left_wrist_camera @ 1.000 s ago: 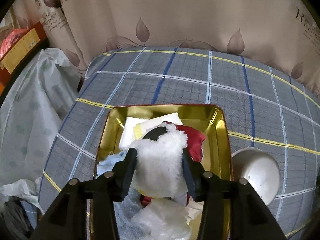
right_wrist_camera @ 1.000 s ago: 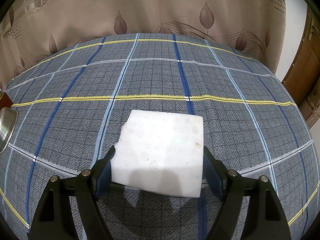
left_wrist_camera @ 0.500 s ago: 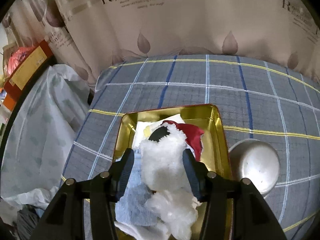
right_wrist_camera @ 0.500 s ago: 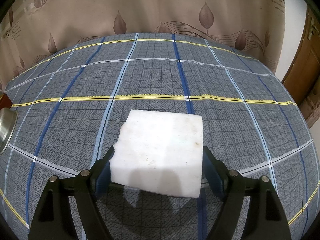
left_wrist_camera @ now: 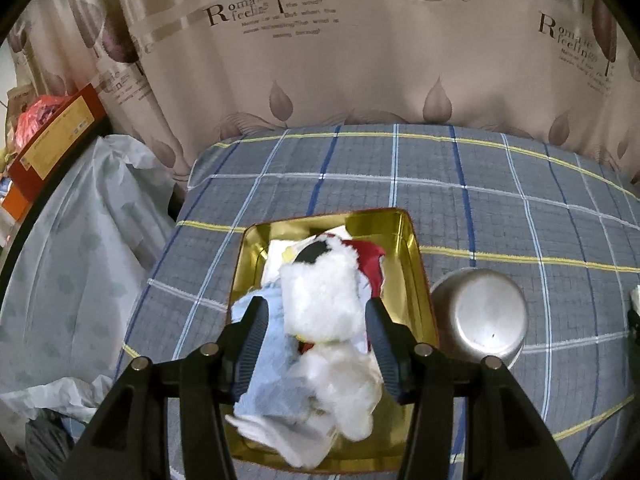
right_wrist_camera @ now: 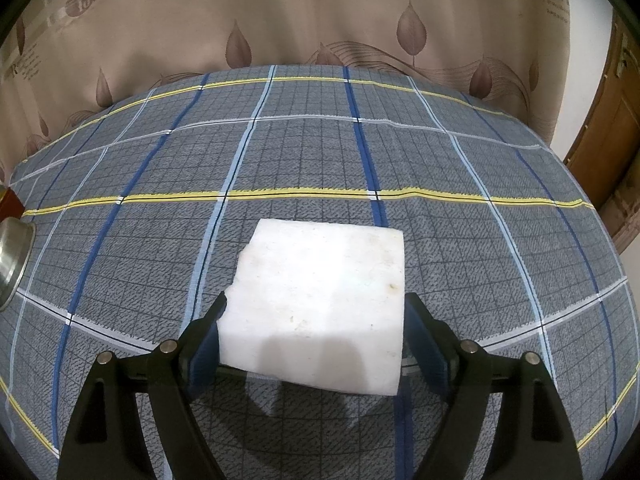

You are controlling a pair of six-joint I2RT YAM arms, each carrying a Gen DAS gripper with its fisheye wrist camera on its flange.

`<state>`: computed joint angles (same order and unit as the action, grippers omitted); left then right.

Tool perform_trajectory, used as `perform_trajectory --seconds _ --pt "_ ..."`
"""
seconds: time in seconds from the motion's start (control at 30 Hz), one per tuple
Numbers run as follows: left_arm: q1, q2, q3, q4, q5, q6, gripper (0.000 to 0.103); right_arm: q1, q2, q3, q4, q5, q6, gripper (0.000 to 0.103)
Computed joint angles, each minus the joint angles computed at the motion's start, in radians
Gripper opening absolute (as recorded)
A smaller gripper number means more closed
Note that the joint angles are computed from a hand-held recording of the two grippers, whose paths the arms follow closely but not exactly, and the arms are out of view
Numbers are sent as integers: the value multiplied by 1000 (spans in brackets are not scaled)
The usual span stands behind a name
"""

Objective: Organize soft objects
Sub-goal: 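Carry the white fluffy roll into the gold tray and open the left tool, then carry the white foam block with the right tool toward the gold tray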

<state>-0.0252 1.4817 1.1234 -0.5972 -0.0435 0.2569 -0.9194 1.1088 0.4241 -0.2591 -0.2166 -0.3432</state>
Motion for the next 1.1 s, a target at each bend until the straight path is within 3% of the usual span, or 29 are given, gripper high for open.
perform_trajectory --seconds 0.47,0.53,0.57,0.6,0.73,0.83,1.0,1.1 --pt "194 -141 -90 -68 160 44 52 -10 10 10 -11 -2 3 85" --pt "217 -168 -115 -55 161 50 52 -16 14 11 -14 -3 4 90" --pt "226 -182 -129 -44 155 49 52 -19 28 17 -14 -2 5 99" --pt "237 -195 -142 -36 155 49 52 -23 45 24 -16 -3 8 103" --pt "282 -235 -184 -6 167 71 52 -18 36 19 -16 7 17 102" --pt "309 -242 -200 -2 183 75 52 -12 14 11 -23 15 24 99" --pt "340 -258 -226 9 196 94 52 10 -47 -12 -34 20 43 76" --pt "356 -257 -229 2 214 93 52 26 -46 -9 -33 36 71 76"
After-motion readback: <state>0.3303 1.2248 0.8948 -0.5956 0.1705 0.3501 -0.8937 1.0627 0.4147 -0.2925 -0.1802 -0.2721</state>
